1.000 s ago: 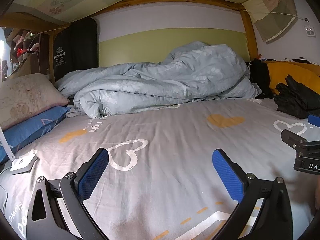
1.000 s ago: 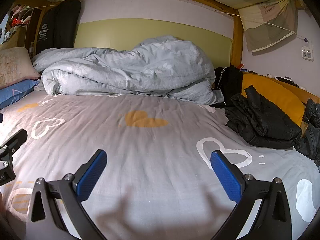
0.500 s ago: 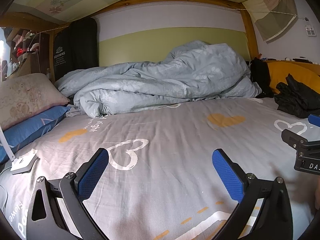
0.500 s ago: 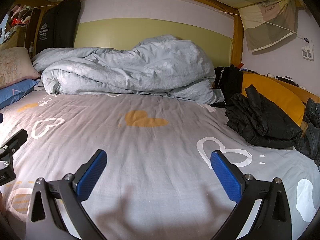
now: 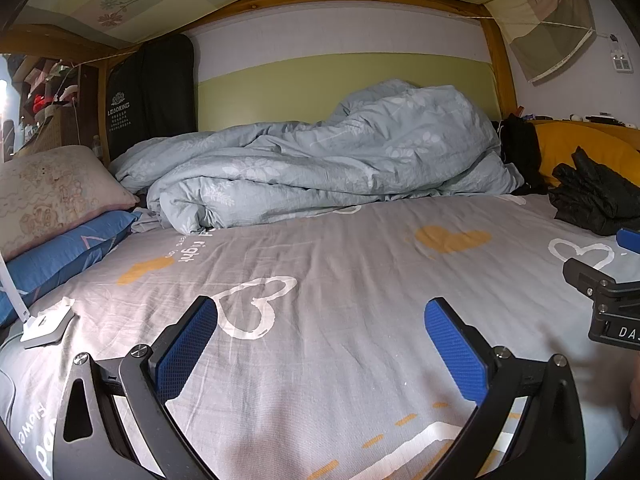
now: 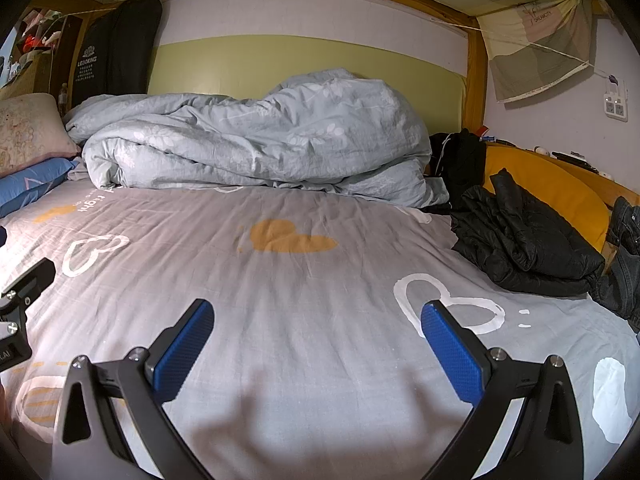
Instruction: Fold large clothes
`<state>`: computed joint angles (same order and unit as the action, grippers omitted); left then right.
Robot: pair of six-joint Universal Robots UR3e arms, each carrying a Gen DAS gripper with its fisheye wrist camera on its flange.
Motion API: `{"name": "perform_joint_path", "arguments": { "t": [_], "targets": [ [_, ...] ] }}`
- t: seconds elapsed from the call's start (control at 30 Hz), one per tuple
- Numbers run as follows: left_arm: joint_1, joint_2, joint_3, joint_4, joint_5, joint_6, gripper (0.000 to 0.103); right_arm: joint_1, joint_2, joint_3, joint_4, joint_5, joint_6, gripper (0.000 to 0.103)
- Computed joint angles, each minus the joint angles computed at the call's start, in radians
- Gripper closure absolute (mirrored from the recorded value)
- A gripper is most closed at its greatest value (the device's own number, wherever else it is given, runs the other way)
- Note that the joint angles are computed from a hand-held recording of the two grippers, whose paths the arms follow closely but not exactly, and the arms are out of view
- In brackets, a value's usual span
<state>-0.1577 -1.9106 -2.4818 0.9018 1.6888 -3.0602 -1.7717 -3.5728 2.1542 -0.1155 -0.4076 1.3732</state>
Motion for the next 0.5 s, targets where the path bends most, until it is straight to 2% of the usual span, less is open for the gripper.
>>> {"name": "perform_joint_path", "arguments": {
  "t": [0.5],
  "targets": [
    [0.001, -0.007, 0.0, 0.01, -0.001, 0.004, 0.0, -0.003, 0.001, -0.002, 0.007, -0.002, -0.007, 0.0]
  ]
}}
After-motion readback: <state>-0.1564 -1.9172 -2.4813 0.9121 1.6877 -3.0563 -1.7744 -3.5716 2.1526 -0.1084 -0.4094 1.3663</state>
